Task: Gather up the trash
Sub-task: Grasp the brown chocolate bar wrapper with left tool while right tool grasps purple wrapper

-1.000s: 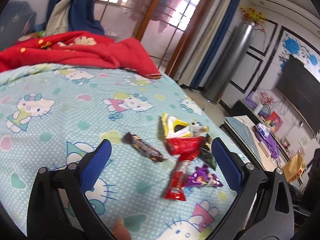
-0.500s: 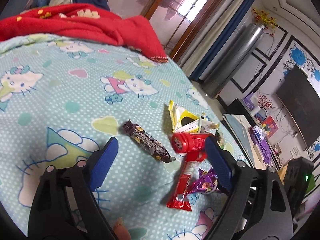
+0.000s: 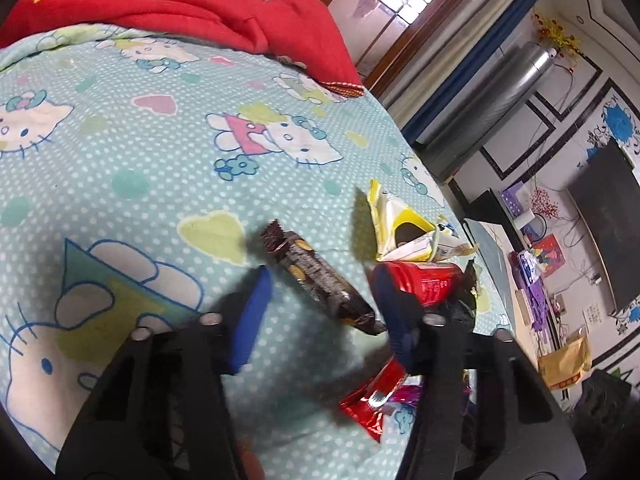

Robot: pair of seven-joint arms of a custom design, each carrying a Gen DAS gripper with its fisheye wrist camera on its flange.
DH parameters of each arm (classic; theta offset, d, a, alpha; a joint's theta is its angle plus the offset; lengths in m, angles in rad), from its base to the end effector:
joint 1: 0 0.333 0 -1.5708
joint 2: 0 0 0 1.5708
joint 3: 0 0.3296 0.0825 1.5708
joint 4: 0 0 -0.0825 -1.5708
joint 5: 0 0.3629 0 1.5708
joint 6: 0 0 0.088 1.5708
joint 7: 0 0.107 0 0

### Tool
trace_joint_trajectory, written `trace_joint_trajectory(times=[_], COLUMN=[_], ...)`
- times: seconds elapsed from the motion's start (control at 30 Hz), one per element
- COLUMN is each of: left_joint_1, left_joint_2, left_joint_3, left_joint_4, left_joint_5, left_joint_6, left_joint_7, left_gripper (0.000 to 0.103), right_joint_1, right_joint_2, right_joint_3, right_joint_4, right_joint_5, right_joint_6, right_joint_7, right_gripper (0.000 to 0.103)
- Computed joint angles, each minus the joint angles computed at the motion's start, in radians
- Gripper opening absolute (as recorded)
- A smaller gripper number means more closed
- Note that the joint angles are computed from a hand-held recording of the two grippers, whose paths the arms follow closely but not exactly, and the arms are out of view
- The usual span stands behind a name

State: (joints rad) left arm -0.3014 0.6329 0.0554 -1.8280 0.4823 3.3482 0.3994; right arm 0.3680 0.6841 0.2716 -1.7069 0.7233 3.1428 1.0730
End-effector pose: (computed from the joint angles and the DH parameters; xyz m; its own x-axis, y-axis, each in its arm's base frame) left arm 0.6480 -0.2212 0.3116 0.1515 -0.8461 0.5111 -0.6835 -0.4632 -0.5642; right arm 0.6160 0.3406 0.2973 0.3777 -0.8696 -0.3181 -0.7691 -0.1034 -0.6307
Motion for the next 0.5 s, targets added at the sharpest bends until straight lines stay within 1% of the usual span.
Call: trace_joint_trajectory(times=[0.07, 0.13, 0.2, 0.23, 0.3, 0.4, 0.5], left_joint_1=[0.02, 0.044, 0.048, 0.055, 0.076, 0.083, 0.09], left_joint_2=[0.001, 0.002, 0.001, 0.001, 0.001, -0.003, -0.015], left_joint_3=[-0.018, -0.041, -0.043, -0.05, -0.07, -0.079, -0.083], left_joint_4=[-0.004, -0.013, -0.022, -0.027, -0.035, -0.047, -0.077], left_joint_5=[0.0, 0.004, -0.001, -0.001, 0.003, 0.004, 0.003], left_joint_6=[0.005, 0.021, 0.039, 0.049, 0.066, 0.08, 0.114], left_joint_7=[-0.003, -0.005, -0.008, -0.008, -0.007, -0.002, 0.003], left_gripper=[0.026, 0.022, 0.018, 0.014, 0.013, 0.011, 0.011], right_joint_1=[0.012, 0.017, 0.026, 0.026, 0.024, 0.014, 0.011], right_joint_2=[-0.006, -0.014, -0.023, -0.028, -0.034, -0.045, -0.051], right_joint_3=[-0.009, -0.011, -0.016, -0.014, -0.009, 0.006, 0.012], right_joint_4=[-0.013, -0.03, -0.047, -0.056, -0.069, -0.091, -0.105], right_joint_5=[-0.004, -0.007, -0.013, -0.014, -0.016, -0.018, -0.023], right_joint_6=[0.016, 0.034, 0.052, 0.06, 0.071, 0.088, 0.104], right_joint_7=[0.002, 0.001, 0.003, 0.003, 0.005, 0.004, 0.005], right_gripper=[0.018, 0.018, 0.018, 0.018, 0.018, 0.017, 0.017])
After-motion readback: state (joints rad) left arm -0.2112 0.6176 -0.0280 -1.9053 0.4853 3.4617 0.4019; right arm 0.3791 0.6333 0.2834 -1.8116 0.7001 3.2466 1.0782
